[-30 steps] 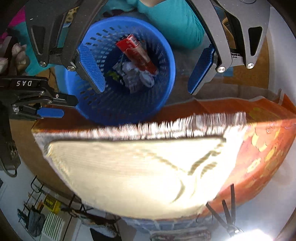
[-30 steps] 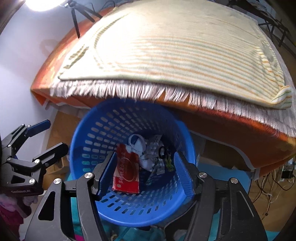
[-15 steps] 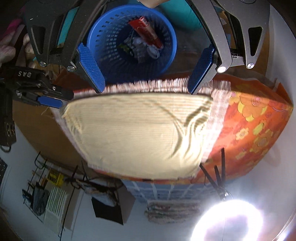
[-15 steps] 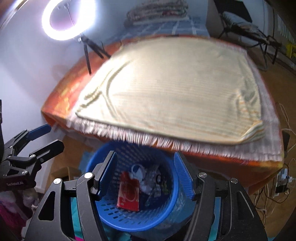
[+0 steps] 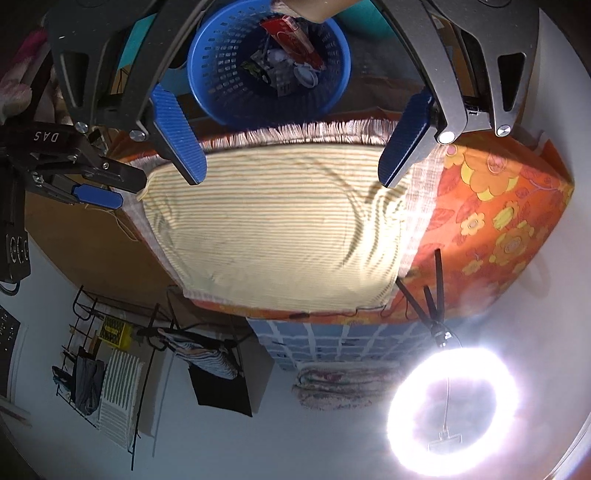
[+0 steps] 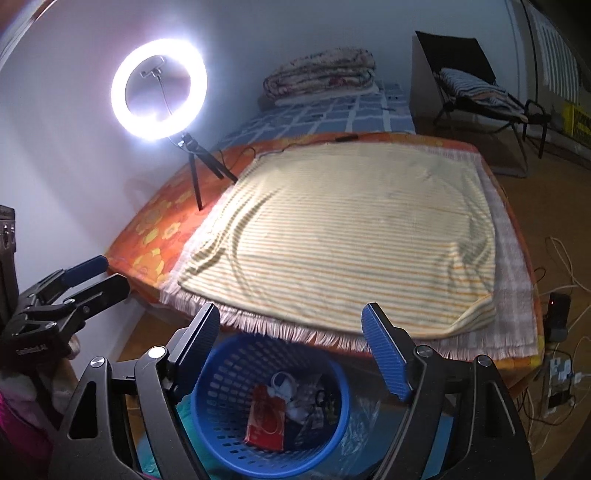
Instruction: Collect trash
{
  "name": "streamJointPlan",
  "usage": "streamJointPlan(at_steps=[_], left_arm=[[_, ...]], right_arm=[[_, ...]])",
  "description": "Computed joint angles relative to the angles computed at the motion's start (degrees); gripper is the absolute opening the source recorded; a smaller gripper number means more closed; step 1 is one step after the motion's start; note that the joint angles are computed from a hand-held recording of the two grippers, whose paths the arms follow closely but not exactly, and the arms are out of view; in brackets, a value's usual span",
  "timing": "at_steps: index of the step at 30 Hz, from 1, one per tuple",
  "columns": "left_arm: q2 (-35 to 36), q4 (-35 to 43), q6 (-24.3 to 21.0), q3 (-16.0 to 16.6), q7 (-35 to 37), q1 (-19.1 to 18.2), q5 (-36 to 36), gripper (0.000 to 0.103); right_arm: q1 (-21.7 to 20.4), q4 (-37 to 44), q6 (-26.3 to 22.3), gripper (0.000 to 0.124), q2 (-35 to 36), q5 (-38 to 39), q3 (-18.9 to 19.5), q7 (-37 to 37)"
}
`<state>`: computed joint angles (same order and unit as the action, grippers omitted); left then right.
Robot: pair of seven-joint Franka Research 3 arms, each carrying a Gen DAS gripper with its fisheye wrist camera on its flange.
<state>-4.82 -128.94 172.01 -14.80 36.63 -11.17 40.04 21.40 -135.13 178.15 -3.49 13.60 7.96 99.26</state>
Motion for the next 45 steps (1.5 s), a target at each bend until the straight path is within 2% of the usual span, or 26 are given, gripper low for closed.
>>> streamJointPlan(at_steps=[2,4,11,18,25,30,45], left_arm=[[-0.3,0.2,-0.6,-0.4,-1.7,0.4,1.9,0.097],[-0.6,0.4,-1.1,-0.6,-2.7,0.5,3.0,0.102],[-1.4,0.8,-2.9,-1.2,-6.2,1.0,6.7,0.102],[-1.6,0.8,-3.2,-0.9,-6.8,0.6,6.4,0.102],[-1.5,0.9,-3.4,-0.9,-6.8,0.5,6.4,0.102],[-1.5,1.0,-3.5,-0.9,-6.8,0.4,6.3,0.102],[-1.5,1.1,-3.7,-0.9,-7.5,0.5,7.2,0.102]], right_arm=[[-0.5,-0.2,0.5,0.079,-0.4,-1.3,0.3,1.0],[-0.7,-0.3,0.9,0.079,-0.7,-1.9,0.5,1.6],[-2.1,-0.7,1.6,0.079,-1.5,-5.3,1.6,4.6],[-1.2,-0.6,1.7,0.079,-1.5,-3.3,0.9,2.9],[-2.8,-0.7,1.9,0.079,-2.0,-5.9,2.2,5.8],[-1.2,-0.7,1.4,0.079,-2.2,-3.4,0.9,3.6],[-1.0,-0.3,1.6,0.080,-2.0,-1.5,0.9,3.6]])
